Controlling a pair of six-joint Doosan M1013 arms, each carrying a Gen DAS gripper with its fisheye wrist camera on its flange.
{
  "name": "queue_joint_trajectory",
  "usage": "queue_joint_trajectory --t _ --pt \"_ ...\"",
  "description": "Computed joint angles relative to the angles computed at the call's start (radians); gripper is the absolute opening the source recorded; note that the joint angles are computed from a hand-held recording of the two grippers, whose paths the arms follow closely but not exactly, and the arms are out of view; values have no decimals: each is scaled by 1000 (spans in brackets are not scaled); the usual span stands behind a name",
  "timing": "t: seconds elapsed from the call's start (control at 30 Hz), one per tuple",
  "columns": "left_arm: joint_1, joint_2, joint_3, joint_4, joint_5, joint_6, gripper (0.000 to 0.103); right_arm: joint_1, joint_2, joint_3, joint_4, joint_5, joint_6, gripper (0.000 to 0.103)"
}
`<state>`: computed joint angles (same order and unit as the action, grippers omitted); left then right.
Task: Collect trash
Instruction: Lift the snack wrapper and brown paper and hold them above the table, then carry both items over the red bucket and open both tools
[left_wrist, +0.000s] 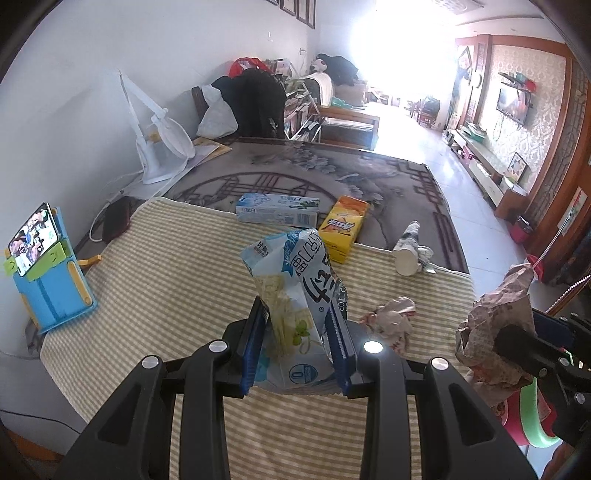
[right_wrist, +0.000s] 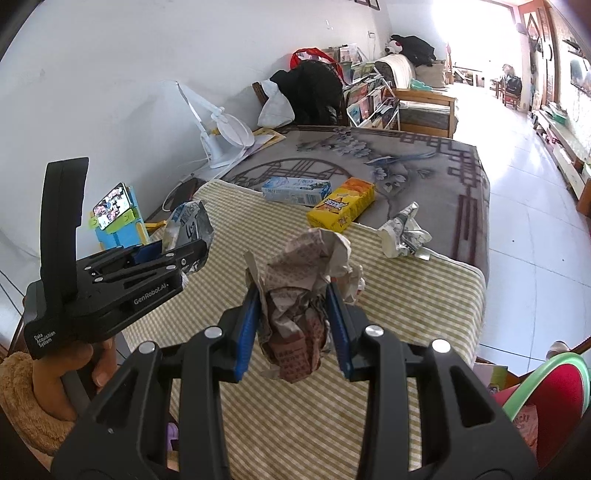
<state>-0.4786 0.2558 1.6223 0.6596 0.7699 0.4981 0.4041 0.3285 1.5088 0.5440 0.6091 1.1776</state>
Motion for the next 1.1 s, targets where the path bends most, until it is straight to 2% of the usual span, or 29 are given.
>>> queue_joint_trajectory --t 0.33,0.9,1.1 --pt "-46 17 -31 27 23 -10 31 -51 -38 55 93 -15 -76 35" --pt "-92 61 -99 -1 12 61 31 -115 -70 104 116 -45 -63 35" --pt "-102 85 -133 -48 -1 130 31 -139 -79 120 59 -63 13 35"
